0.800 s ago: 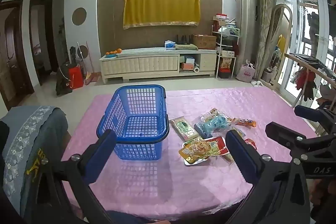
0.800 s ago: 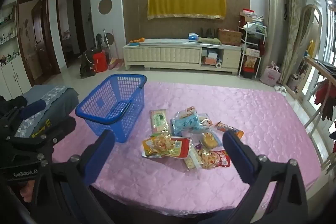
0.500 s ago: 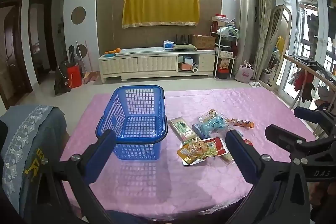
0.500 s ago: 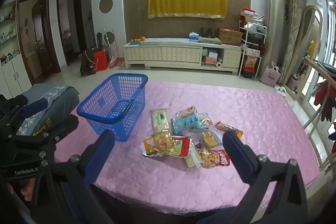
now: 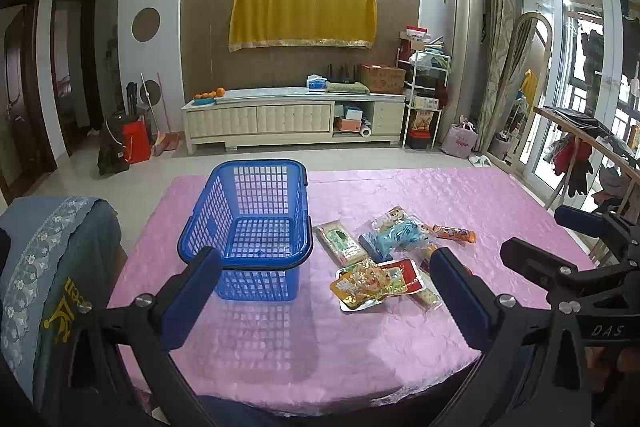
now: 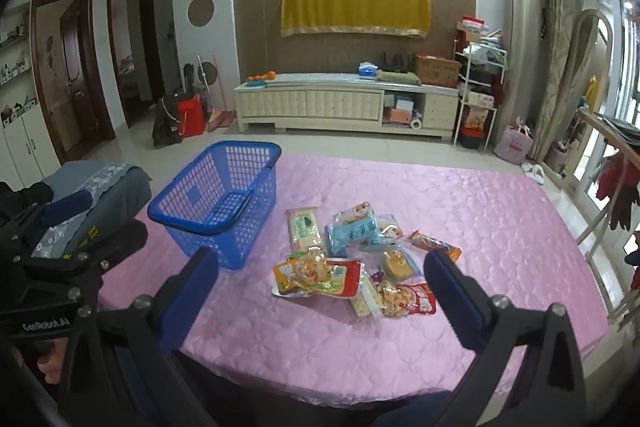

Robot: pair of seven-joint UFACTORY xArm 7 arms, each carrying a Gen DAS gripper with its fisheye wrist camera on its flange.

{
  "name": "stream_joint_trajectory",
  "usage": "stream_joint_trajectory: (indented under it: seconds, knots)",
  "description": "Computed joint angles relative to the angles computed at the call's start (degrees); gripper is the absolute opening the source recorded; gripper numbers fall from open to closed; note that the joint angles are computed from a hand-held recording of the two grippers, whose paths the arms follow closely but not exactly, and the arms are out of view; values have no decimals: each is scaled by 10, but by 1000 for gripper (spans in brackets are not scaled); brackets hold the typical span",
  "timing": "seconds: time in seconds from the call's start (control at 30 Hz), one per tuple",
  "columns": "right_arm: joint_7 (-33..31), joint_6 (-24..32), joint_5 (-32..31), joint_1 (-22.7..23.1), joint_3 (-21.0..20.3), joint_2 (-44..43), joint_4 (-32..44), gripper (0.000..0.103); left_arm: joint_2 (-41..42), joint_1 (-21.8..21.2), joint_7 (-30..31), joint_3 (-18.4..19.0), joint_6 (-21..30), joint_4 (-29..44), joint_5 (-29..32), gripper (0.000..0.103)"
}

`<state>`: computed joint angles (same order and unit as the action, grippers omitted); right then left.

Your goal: Organize snacks

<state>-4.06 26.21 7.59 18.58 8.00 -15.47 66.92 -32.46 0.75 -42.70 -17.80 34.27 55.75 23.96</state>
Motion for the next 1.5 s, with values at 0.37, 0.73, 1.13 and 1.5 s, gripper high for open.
stream_joint_trajectory:
  seconds: [0.37,0.73,1.13,1.5]
  knots:
    - [-6,4,4,1,-1,-2,-2,103,-6,-6,6,4,9,-1,-10,103]
    - [1,-2,-2,2,2,-8,-11,103,-7,-9,9,6,10,0,-17,103]
    - [-26,1,29,12,-10,-5,-8,103,-9,-13,9,5,16,-1,-23,103]
    - [-32,7,36,10,-9,-2,-2,103,-7,-15,11,7,20,1,-26,103]
